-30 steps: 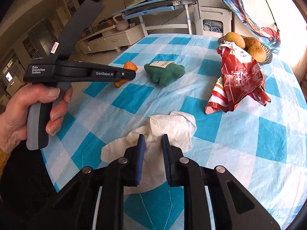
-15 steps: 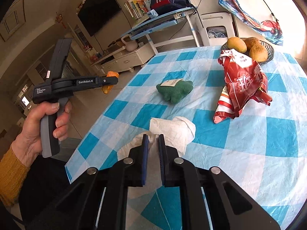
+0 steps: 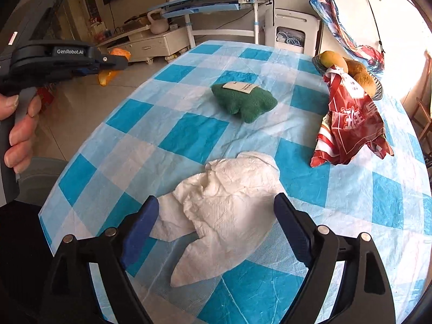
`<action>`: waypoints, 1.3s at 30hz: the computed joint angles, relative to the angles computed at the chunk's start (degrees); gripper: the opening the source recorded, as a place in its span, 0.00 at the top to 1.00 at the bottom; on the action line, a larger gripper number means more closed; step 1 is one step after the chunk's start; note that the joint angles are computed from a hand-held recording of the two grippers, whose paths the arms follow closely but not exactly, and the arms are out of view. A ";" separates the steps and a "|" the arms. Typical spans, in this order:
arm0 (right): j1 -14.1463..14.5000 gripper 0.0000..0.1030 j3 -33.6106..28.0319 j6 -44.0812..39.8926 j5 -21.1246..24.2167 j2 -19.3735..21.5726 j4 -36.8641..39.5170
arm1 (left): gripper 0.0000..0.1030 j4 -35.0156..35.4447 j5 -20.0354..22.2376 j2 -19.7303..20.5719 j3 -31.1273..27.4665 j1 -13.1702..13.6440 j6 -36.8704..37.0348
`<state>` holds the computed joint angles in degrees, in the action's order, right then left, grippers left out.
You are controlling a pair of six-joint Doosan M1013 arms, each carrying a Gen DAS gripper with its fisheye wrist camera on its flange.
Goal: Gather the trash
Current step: 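Carry the orange carrot piece and white tissue over the yellow basin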
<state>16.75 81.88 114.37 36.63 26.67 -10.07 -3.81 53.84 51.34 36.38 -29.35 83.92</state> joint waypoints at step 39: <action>2.99 0.89 -8.81 -21.07 -16.21 2.97 20.69 | 0.81 2.34 -10.90 -5.72 9.17 5.94 -17.74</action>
